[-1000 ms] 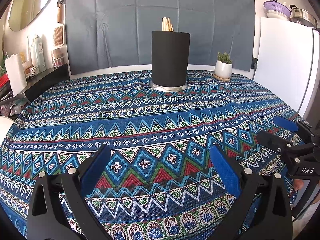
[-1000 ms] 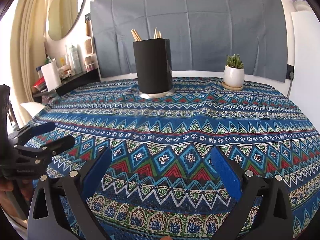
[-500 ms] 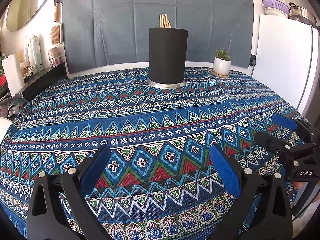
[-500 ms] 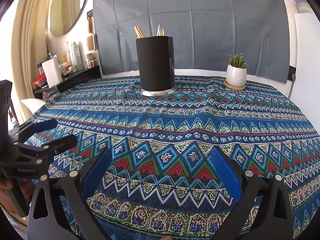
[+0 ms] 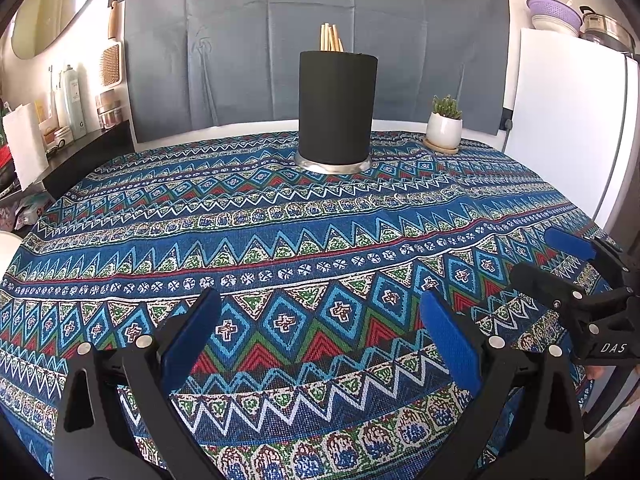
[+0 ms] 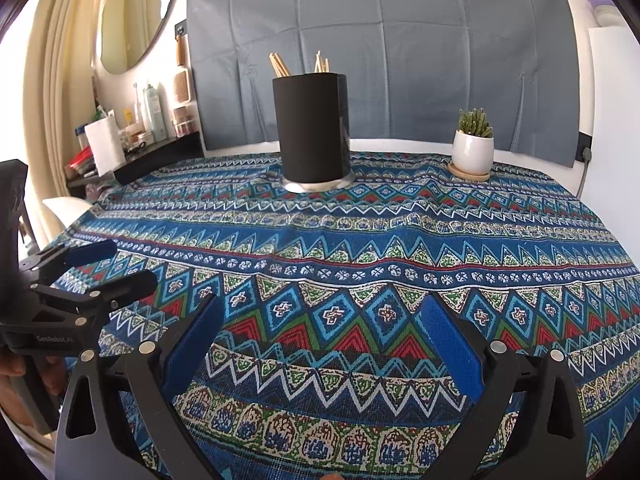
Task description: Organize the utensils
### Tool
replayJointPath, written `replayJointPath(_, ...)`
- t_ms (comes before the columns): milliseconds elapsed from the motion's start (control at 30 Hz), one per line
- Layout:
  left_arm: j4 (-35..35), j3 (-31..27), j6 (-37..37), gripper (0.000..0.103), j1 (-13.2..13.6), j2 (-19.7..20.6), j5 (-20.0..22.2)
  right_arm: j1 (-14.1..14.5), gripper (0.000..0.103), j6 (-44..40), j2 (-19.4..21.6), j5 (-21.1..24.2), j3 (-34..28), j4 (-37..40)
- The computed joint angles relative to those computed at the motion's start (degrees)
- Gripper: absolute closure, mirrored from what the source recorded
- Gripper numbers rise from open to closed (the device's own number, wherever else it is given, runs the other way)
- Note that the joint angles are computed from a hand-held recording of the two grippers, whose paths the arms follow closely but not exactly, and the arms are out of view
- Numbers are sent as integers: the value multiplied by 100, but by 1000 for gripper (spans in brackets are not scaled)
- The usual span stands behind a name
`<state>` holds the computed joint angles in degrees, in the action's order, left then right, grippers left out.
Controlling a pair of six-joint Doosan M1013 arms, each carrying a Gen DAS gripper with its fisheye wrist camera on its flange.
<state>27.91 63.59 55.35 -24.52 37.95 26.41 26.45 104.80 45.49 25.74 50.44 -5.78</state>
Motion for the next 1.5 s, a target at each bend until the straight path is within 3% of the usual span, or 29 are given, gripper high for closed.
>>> replayJointPath(1500,-24,38,-33,6,6,-15,-7,15,8,4,35,116,-75,-69)
